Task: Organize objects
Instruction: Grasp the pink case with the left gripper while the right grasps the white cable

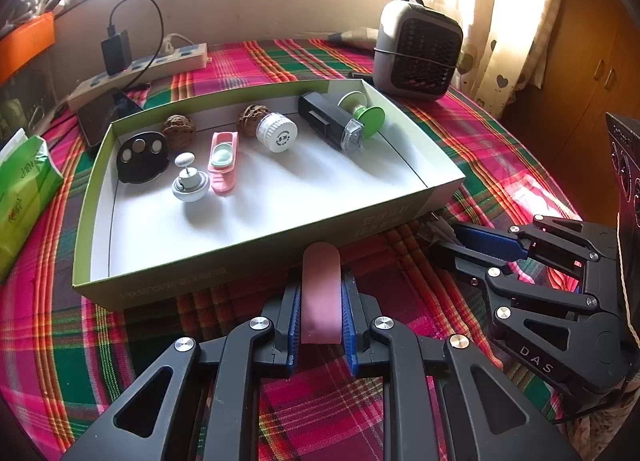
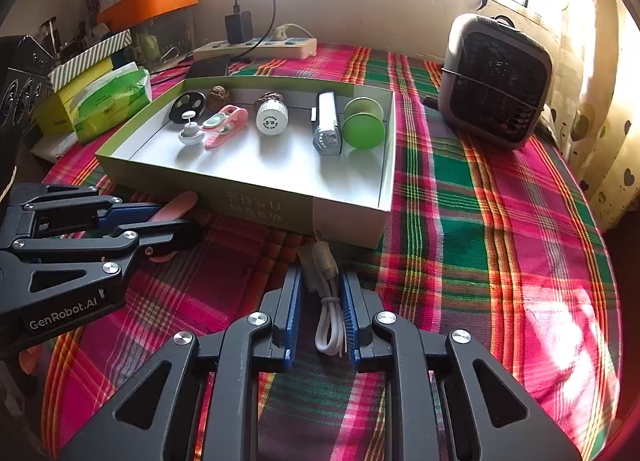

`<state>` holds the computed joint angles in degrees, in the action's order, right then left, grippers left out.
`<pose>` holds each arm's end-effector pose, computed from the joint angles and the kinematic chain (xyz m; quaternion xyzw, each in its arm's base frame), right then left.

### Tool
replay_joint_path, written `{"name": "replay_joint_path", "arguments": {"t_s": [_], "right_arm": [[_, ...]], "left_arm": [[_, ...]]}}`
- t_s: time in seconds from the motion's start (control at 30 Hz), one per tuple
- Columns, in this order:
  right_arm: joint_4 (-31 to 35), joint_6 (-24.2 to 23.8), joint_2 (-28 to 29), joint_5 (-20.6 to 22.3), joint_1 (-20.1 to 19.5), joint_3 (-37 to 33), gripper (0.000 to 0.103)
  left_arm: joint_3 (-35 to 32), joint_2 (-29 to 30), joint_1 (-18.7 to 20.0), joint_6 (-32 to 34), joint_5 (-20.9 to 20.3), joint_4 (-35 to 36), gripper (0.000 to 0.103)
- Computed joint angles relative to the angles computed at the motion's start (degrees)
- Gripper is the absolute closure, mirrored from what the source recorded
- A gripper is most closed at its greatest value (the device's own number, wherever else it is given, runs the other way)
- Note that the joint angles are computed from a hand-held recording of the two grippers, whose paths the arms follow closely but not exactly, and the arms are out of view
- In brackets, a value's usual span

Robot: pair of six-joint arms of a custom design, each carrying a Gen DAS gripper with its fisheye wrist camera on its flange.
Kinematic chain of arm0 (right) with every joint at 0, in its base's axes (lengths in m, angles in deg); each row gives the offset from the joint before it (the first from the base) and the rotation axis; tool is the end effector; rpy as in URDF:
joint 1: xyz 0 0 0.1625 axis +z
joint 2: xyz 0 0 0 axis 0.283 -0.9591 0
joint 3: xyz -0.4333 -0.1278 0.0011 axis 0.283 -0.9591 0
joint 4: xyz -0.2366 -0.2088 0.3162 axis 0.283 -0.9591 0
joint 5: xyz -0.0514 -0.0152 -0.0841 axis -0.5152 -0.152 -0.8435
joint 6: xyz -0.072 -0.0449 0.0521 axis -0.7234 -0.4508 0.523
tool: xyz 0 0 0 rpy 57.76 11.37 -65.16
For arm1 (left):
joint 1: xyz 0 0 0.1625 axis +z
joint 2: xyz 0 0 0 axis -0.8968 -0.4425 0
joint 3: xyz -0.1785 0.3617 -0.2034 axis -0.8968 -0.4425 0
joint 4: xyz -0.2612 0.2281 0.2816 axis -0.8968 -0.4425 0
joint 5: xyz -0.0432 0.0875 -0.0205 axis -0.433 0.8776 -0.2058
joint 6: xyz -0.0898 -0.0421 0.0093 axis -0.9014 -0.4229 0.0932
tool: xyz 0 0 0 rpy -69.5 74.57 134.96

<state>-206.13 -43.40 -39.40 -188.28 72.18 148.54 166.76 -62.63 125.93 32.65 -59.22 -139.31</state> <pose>0.0802 -0.6913 0.0681 0.3123 -0.8728 0.2270 0.2987 -0.1492 -0.6950 0.0137 0.2123 0.9085 -0.2455 0.2633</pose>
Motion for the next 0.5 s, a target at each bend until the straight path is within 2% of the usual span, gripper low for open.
{"name": "replay_joint_path", "arguments": {"t_s": [0.5], "right_arm": [[1.2,1.8,-0.7,0.9,-0.2,0.5,0.083]], "left_arm": [[0.9,-0.6,-0.1,-0.6,0.0,-0.8,0.087]]}}
